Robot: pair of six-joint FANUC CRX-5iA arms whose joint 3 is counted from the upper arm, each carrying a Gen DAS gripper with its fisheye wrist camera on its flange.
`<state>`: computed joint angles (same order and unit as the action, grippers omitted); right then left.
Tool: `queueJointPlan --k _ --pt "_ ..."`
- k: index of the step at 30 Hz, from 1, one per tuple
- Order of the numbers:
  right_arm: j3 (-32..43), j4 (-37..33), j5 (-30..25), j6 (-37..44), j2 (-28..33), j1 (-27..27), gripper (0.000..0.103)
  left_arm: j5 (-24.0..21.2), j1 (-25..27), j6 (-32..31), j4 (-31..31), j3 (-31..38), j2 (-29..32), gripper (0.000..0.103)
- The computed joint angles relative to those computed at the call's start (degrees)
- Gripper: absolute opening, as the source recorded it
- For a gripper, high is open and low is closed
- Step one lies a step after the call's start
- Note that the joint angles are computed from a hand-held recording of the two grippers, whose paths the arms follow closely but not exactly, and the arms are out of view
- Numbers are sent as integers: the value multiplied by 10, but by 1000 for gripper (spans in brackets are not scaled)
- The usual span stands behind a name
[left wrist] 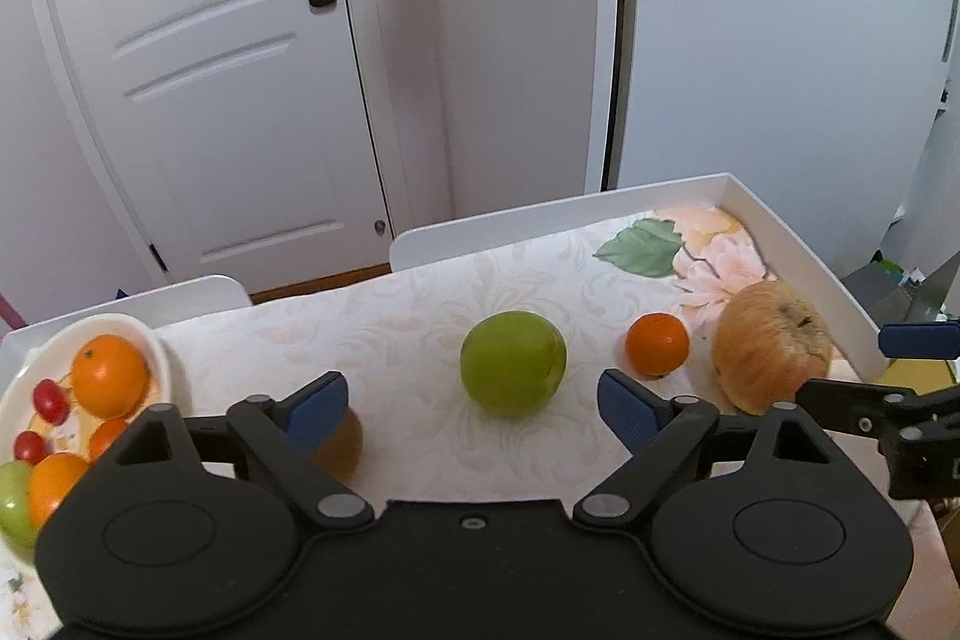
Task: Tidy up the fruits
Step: 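Grasp the second green apple with the left tool while the right tool grasps the large red apple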
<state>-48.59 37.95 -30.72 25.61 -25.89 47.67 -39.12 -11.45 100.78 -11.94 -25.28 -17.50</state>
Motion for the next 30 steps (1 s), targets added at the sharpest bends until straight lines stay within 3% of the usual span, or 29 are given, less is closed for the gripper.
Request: queueJointPlan --k 9,14,18,20,30 --pt "-2 3 53 6 33 -29 103 38 30 -76 85 -7 54 80" --pt "8 -9 67 26 53 -36 103 49 41 -96 116 -6 78 67" --pt "17 -20 70 35 65 -39 103 64 52 -132 159 -17 84 63" --pt "21 -24 72 39 71 -40 103 72 59 -165 195 -27 86 56" --pt "33 -30 75 52 88 -45 102 63 57 -152 184 -24 80 55"
